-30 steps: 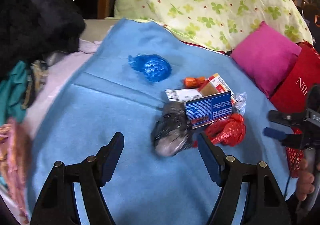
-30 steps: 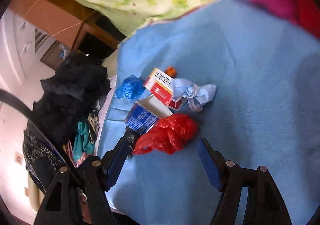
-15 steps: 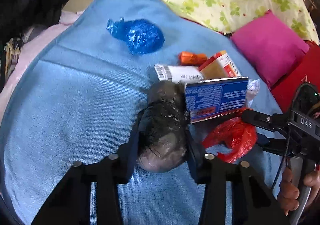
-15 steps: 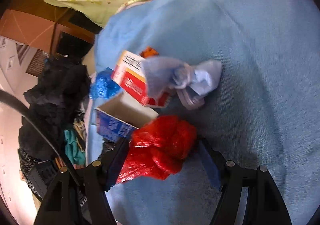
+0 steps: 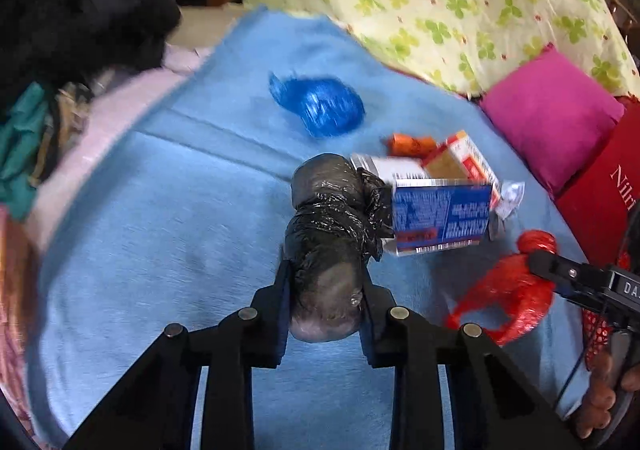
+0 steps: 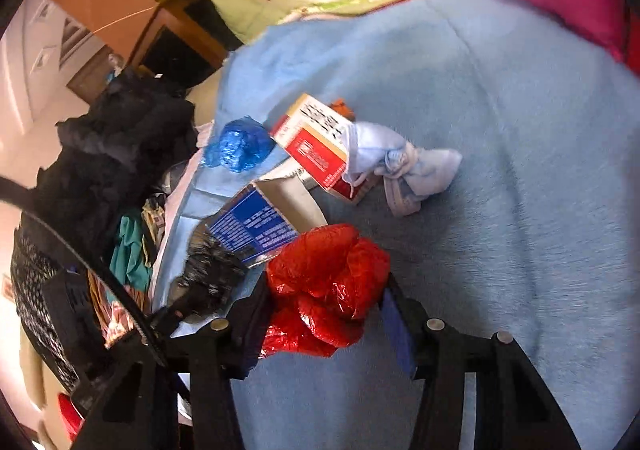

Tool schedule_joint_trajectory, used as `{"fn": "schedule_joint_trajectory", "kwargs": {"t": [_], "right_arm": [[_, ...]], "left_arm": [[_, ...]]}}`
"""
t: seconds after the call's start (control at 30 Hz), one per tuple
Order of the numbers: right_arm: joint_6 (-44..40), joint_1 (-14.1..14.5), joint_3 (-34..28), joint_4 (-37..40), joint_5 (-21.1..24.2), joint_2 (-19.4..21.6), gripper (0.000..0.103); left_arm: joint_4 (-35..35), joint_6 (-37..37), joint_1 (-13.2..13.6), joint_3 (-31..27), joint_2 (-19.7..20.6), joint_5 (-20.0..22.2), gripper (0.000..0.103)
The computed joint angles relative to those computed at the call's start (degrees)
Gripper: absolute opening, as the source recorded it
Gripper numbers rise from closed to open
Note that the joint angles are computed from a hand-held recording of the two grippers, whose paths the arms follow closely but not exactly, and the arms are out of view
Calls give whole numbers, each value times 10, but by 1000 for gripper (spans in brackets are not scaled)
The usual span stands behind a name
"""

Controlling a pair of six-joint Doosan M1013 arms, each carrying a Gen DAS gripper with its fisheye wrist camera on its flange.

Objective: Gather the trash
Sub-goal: 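Grasp the black plastic bundle with the left tool while the right tool holds the red bag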

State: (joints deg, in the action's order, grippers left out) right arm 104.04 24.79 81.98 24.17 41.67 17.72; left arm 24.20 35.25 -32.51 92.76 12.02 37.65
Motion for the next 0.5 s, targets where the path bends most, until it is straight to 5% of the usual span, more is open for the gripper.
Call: {"fn": "schedule_joint_trajectory", "kwargs": {"t": [0.17,0.5], "right_arm": [[8,9,27,-67,-51,-35,55],[-26,-3,99,-85,-182,-115,55]], "left_arm": [[92,-91,-26,25,-26,-3,30],[155,-75,-81,-5,-38,-1,30]]}}
